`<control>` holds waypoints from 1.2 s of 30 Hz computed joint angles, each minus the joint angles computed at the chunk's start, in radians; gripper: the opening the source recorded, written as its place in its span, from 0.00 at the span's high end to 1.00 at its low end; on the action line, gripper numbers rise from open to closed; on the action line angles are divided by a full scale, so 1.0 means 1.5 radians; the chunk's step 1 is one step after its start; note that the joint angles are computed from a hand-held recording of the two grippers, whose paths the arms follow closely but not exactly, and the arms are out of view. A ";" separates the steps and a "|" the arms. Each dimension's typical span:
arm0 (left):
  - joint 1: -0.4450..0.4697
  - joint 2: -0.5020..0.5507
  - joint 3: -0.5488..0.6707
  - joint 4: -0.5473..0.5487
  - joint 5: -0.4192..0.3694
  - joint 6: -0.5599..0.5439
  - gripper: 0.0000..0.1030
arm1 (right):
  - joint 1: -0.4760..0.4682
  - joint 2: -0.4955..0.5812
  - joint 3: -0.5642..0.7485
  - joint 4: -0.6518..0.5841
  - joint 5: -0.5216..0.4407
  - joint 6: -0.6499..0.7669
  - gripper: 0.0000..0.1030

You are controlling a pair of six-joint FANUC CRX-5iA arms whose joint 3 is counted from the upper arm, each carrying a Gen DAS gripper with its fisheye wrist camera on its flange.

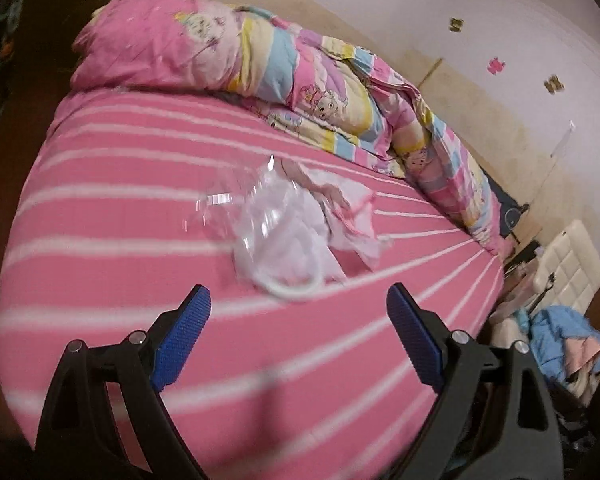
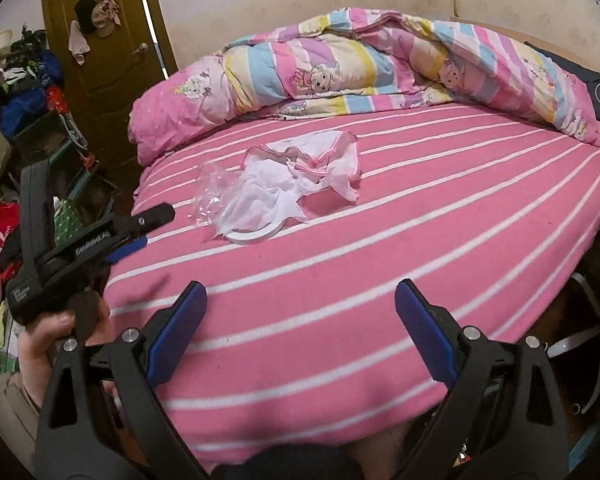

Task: Collect trash
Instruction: 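Move both tools back over the bed toward the clear bag and tissue, then grasp the clear plastic bag with the left tool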

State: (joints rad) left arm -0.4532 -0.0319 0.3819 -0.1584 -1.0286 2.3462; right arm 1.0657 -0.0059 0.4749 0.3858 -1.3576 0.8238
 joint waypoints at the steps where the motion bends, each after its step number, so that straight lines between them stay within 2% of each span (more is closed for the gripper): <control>1: 0.011 0.006 0.001 0.009 0.006 -0.021 0.16 | -0.009 0.018 0.014 -0.007 0.000 0.005 0.09; 5: 0.069 0.029 -0.007 0.080 0.054 -0.101 0.16 | -0.029 0.061 0.047 -0.022 0.000 0.020 0.09; 10: 0.113 0.082 0.020 0.160 0.043 -0.191 0.20 | -0.048 0.115 0.093 -0.038 0.006 0.039 0.09; 13: 0.122 0.106 0.038 0.190 0.033 -0.228 0.28 | -0.057 0.141 0.118 -0.044 0.008 0.050 0.09; 16: 0.130 0.131 0.053 0.230 0.017 -0.270 0.49 | -0.064 0.170 0.148 -0.052 0.004 0.057 0.09; 17: 0.133 0.135 0.053 0.238 0.013 -0.274 0.65 | -0.066 0.178 0.155 -0.052 0.004 0.061 0.09; 18: 0.138 0.134 0.045 0.251 0.016 -0.277 0.77 | -0.067 0.183 0.159 -0.051 0.004 0.063 0.09; 20: 0.154 0.124 0.017 0.291 0.029 -0.276 0.87 | -0.072 0.197 0.169 -0.052 0.004 0.067 0.09; 22: 0.160 0.119 0.006 0.306 0.035 -0.288 0.92 | -0.079 0.211 0.184 -0.063 0.004 0.068 0.09; 27: 0.175 0.094 -0.032 0.347 0.057 -0.300 0.94 | -0.091 0.250 0.229 -0.087 0.012 0.088 0.09; 31: 0.192 0.076 -0.057 0.364 0.061 -0.285 0.94 | -0.098 0.309 0.312 -0.117 -0.005 0.124 0.09; 36: 0.208 0.060 -0.081 0.379 0.063 -0.281 0.94 | -0.099 0.390 0.433 -0.136 -0.057 0.161 0.23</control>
State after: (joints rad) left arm -0.1415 0.0574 0.2601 0.4108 -0.9333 1.9254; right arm 0.9178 0.5785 1.1244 0.1822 -1.4437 1.0657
